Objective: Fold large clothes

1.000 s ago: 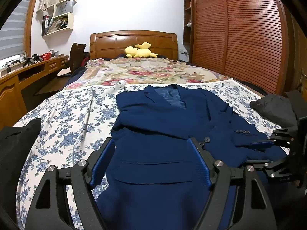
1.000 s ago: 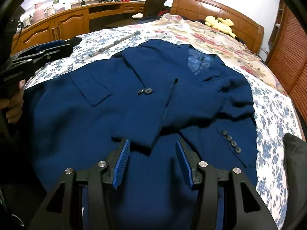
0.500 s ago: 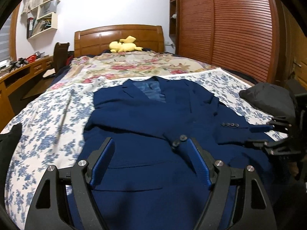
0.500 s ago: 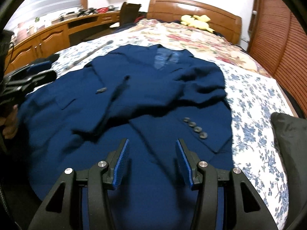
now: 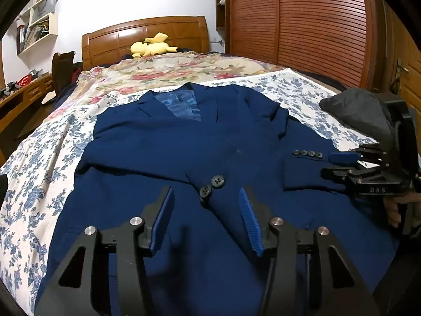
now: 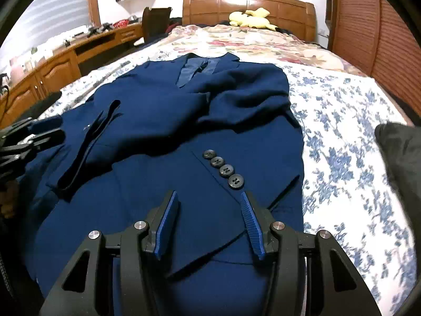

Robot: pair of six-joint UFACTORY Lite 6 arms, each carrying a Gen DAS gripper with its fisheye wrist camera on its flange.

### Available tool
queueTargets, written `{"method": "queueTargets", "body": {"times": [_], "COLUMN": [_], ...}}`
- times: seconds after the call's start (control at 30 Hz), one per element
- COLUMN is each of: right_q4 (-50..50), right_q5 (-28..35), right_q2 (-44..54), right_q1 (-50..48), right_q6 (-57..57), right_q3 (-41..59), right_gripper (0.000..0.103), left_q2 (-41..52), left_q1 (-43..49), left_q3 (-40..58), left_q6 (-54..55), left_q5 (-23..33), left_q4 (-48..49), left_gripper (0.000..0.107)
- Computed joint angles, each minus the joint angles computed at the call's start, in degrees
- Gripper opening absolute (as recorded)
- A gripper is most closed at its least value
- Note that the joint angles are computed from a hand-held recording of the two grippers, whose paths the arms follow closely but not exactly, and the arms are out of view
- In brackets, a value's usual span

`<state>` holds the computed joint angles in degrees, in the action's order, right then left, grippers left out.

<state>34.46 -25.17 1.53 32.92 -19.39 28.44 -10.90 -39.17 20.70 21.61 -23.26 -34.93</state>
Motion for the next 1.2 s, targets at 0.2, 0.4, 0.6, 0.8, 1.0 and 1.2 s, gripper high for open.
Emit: {"method": "queueTargets", "body": {"times": [0.2, 0.4, 0.6, 0.8, 1.0, 1.2], "right_q4": [-6.5, -9.4, -4.9, 1.8, 10.0, 11.6], "right_q5": [-0.1, 0.5, 0.2, 1.0, 0.8, 0.3], "right_q2": [-0.8, -2.3, -5.3, -7.4, -10.2, -10.7], "right_q1": [-1.8, -2.8, -1.1, -0.1, 2.8, 3.4], "right_q6": [4.9, 7.3, 3.6, -2.1, -8.8, -10.6], "right_q3": [-1.5, -2.9, -5.5, -6.0, -6.6, -6.7], "right_gripper": [0.051, 0.051, 0.051, 0.051, 0.051, 0.051], "left_q2": [4.7, 11.4, 21.6, 25.1, 17.2, 4.7], "left_q1": [-2.4, -3.3, -4.3, -5.1, -6.1, -0.4], "left_q3": [6.4, 16.3, 27.6, 30.8, 25.7, 24.8], "left_q6": [7.9, 17.2, 34.8, 52.9, 60.8, 78.4], "left_q5": [0.0, 3.0, 5.3, 4.2, 0.2, -3.5], "left_q4": [-9.5, -18.8, -36.8, -54.8, -60.3, -70.4], "left_gripper": [0.052, 0.052, 0.052, 0.015, 0.003, 0.003]}}
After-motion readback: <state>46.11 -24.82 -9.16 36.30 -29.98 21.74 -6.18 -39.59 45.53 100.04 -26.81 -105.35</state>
